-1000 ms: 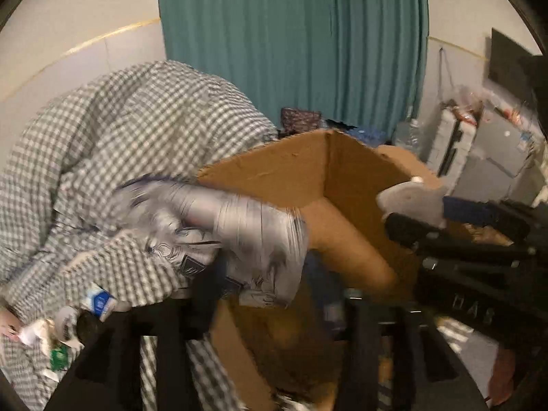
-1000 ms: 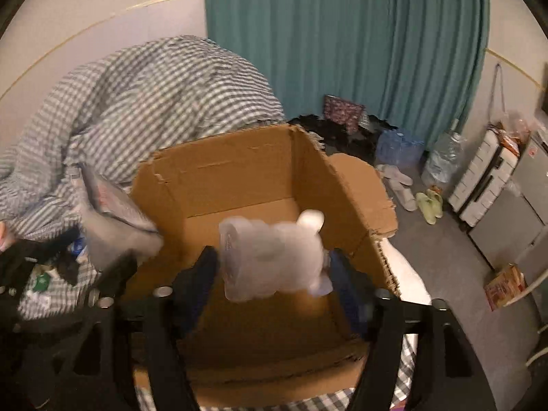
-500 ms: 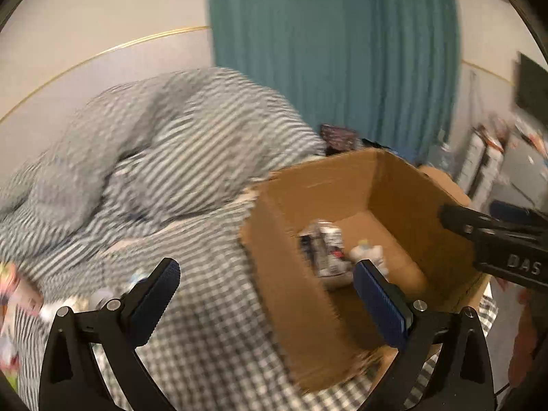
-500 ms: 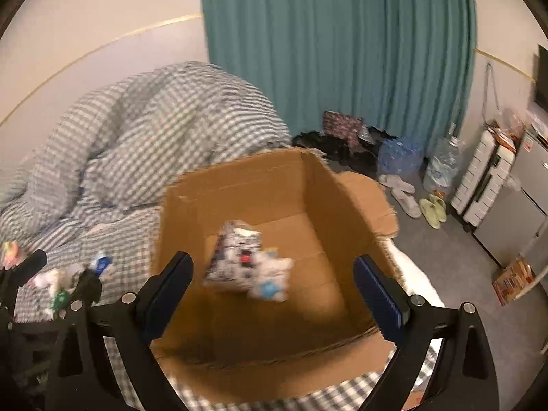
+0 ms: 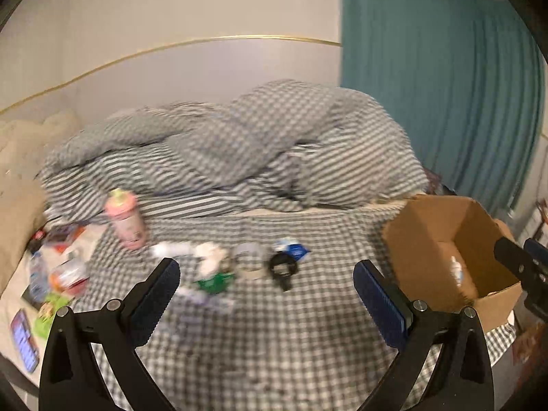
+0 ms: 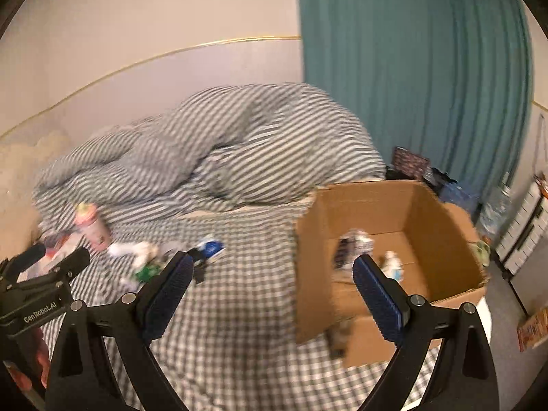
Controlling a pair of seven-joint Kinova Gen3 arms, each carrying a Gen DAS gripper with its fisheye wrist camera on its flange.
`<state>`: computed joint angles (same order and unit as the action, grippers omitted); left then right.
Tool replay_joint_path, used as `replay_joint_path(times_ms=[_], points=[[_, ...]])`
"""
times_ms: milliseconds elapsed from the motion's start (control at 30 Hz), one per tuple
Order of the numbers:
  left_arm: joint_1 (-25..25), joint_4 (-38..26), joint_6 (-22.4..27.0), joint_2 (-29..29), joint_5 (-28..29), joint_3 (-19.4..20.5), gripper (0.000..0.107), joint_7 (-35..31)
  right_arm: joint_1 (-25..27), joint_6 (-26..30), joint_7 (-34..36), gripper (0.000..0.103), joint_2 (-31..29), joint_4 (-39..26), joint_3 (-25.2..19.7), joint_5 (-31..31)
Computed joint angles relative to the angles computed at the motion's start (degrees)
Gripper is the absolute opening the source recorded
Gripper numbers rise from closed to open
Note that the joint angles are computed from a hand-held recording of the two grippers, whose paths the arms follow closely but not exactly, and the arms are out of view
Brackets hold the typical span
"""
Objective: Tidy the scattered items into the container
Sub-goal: 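Move both tools back over the items on the bed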
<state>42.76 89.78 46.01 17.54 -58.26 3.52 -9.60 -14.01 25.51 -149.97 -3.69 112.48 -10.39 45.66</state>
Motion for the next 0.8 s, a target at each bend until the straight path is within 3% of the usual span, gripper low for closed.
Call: replay_joint_path(times_ms=[167,300,533,633,800], points=[[-1.8,10.6,-0.9,-6.4,-3.2,0.4,0.103,5.2,-4.5,1.3,-4.6,0.095,1.5,0.0,-3.0,3.1],[-4.6,15.7,-0.7,-8.7,-4.2,2.2,0.103,8.2,-8.6,1.0,-11.1,0.095,2.8,1.7,-4.2,9.2],[-8.5,26.2,-5.4,-10.8,-10.5,4.7,0.103,19.8,-15.9,0.6,-17.7,0.095,7.9,3.8,-1.1,14.5],[-10.8,27.3,-7.2,-10.5,-9.3,5.9,0.103,19.2,-16.7,0.0,-14.3,0.095,10.0,2.9,-0.3,11.0],[-11.6,27.4,-7.8,-10.0,-9.8,5.7,0.103,19.5,-19.5,1.0,-15.4,0.095,10.7,2.0,2.0,13.2]])
